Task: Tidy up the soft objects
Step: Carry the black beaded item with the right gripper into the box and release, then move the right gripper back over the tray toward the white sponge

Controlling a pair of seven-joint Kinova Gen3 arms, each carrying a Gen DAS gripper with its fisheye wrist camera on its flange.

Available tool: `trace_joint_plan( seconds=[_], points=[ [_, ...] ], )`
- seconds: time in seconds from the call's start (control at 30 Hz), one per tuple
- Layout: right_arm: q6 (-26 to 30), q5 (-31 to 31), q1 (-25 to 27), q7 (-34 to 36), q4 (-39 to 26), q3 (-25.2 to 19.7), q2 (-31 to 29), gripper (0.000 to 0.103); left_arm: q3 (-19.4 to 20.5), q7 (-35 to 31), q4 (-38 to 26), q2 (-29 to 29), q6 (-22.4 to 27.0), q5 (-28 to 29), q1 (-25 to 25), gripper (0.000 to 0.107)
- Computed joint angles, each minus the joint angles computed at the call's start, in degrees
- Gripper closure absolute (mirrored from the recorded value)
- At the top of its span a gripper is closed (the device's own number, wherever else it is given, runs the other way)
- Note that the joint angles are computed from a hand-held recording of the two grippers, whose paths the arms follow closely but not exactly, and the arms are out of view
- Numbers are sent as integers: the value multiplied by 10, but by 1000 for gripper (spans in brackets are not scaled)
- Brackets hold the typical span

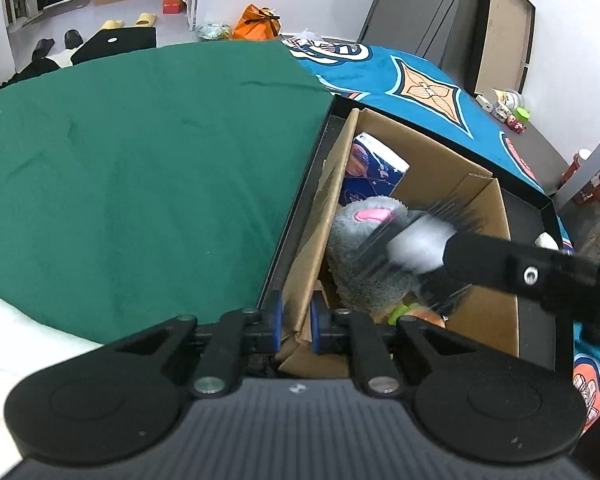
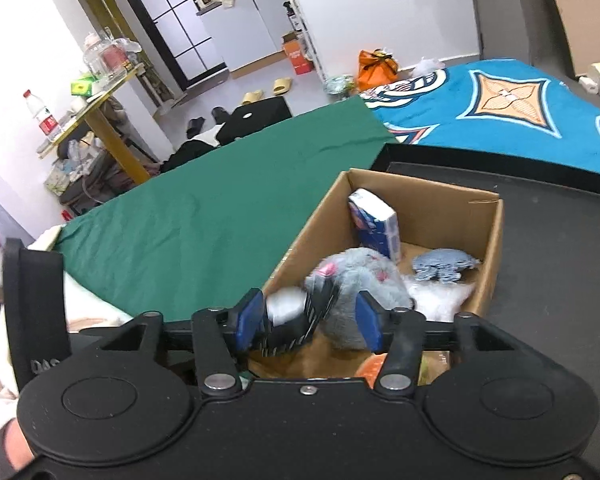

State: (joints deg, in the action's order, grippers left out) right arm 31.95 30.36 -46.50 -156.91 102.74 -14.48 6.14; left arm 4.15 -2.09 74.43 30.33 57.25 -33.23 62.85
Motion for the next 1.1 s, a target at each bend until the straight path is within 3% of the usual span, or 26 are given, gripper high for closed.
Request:
trace_joint_plan(
  seconds=[0.23, 0.47, 0.77, 1.1],
  points=[
    [37, 2, 14, -1, 17, -4, -24, 51, 1, 2, -11, 1, 21, 0, 4, 87],
    [61, 6, 46, -1, 42, -19, -55, 50, -2, -23, -76, 28, 95, -4, 19, 62],
    [54, 10, 98, 3, 76, -29, -83, 44, -12, -79, -178, 76, 173, 5, 33, 43],
    [25, 35, 154, -20, 116, -28, -97, 41, -33, -157, -298, 137, 245, 32, 44, 33]
  ],
)
